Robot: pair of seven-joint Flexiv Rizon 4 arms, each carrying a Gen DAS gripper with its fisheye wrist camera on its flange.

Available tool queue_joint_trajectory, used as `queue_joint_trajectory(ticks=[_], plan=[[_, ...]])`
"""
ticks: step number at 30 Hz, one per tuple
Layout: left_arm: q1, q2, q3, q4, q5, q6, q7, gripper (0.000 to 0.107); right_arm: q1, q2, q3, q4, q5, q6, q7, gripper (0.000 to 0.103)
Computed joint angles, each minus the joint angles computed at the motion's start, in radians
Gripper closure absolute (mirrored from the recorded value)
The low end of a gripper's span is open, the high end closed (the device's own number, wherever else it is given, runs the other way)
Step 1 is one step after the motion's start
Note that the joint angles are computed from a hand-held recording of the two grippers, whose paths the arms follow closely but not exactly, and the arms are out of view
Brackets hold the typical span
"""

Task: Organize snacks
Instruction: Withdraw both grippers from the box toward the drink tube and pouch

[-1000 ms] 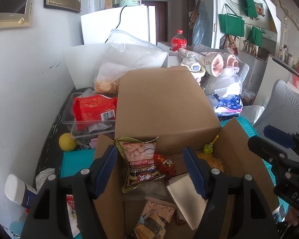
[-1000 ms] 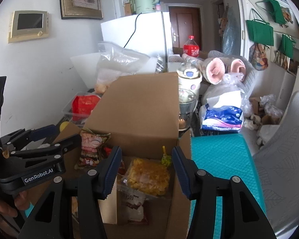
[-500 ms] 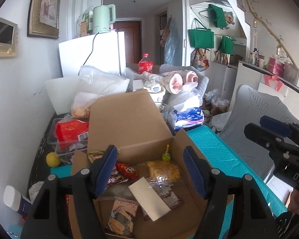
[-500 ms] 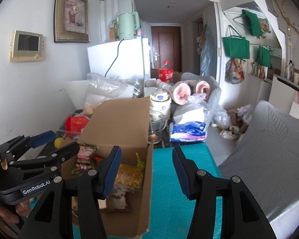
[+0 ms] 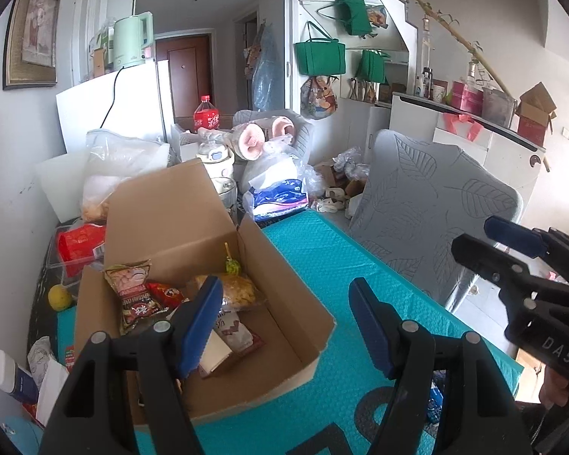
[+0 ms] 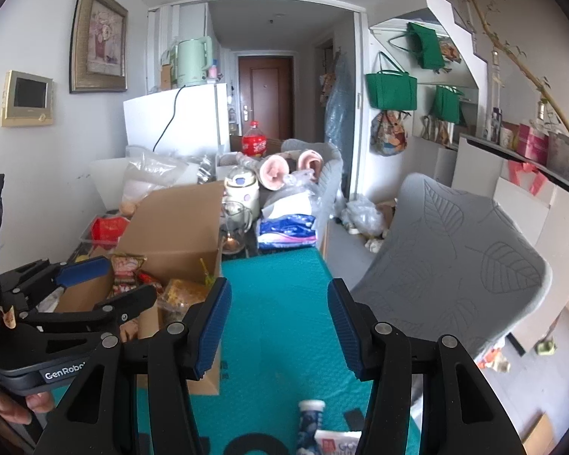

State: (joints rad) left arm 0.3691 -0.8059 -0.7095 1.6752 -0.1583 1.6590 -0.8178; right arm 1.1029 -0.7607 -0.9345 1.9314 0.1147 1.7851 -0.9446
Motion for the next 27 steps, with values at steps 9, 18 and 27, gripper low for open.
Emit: queue_joint_trajectory(ticks=[9,18,27], plan=[[0.110,0.027,-0.085,0.158,0.079,0.047,-0.042,0.038,0.038,0.044,0.051,0.123,0.041,0.025,-0.016,0.050],[0.133,0.050,-0.050,0.249,0.140,0.085,-0.115,0.038,-0.019,0.044,0.177,0.167,0.049,0.028,0.014,0.050],[0.095,0.033,0.011,0.258,0.149,0.073,-0.147,0.038,-0.177,0.030,0.344,0.137,-0.013,-0.025,0.048,0.059]])
